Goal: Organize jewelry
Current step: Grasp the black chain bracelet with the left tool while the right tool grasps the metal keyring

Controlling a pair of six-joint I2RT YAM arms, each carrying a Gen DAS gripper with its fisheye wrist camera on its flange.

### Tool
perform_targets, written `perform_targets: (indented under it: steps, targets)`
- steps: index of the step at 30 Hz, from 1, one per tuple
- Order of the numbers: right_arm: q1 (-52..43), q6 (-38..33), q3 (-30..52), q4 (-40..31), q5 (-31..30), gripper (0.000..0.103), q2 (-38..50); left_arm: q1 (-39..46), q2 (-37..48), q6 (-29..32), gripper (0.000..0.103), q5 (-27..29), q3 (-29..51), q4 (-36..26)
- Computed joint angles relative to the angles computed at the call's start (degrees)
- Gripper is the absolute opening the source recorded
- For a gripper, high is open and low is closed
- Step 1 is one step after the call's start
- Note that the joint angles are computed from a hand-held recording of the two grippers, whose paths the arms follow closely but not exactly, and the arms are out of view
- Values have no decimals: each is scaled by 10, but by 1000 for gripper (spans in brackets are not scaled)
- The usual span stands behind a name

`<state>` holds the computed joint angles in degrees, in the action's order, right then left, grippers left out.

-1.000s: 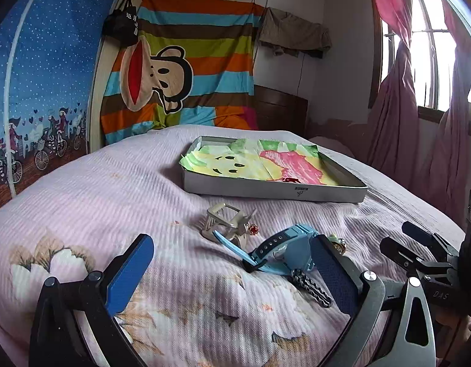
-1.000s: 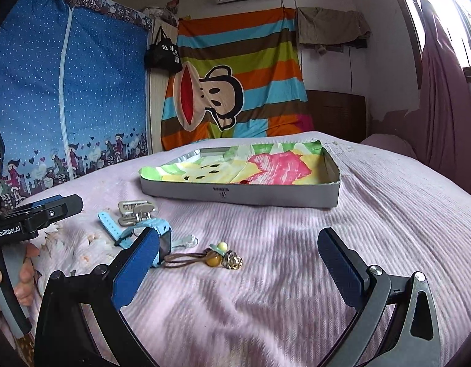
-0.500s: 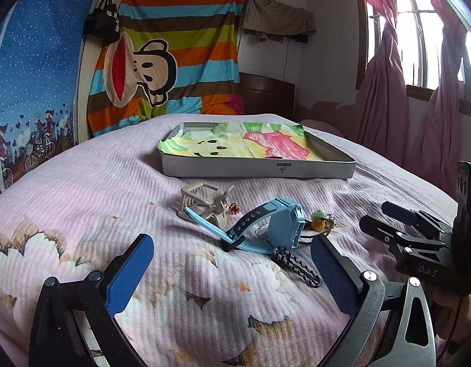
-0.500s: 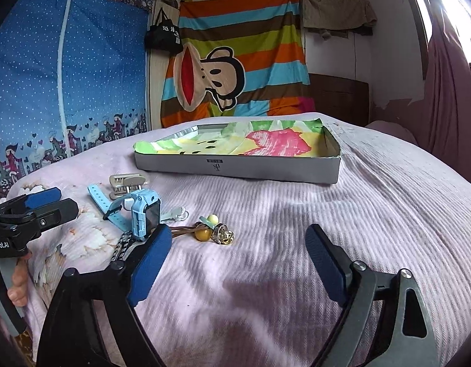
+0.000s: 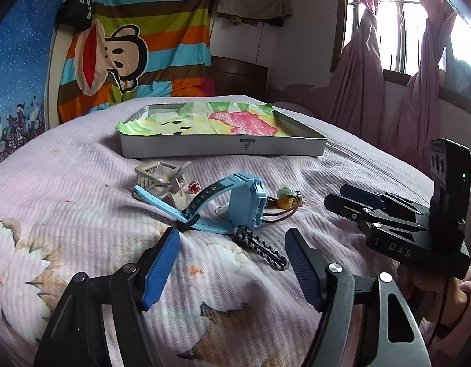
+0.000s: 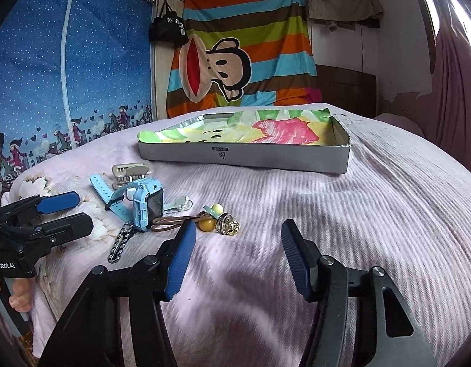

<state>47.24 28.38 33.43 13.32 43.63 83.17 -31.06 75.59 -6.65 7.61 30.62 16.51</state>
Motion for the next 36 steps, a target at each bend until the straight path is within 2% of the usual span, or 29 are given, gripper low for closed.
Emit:
perform_targets:
  steps: [1, 8, 17, 19, 22, 33, 36]
  targets:
    - [-1, -1, 1, -1, -3, 41, 1, 0, 3, 0, 62, 6, 3, -4]
    - [-8, -12, 6, 1, -24, 34, 9, -7, 31, -3, 38, 41, 33, -42]
    - [-21, -7, 28, -18, -54, 27, 29, -27, 80, -12, 22, 24, 104, -123]
    - [-26, -4, 34, -22, -64, 27, 35, -29, 88, -18, 18, 17, 115, -133]
    - [-35, -4, 46, -25, -82, 22, 46, -28, 103, -31, 13, 15, 129, -136]
    - [-58, 1, 96, -43, -113, 19, 93, -20, 135, -53, 9, 26, 157, -147]
    - [-59, 0, 112, -57, -116, 14, 106, -12, 146, -59, 9, 38, 167, -153]
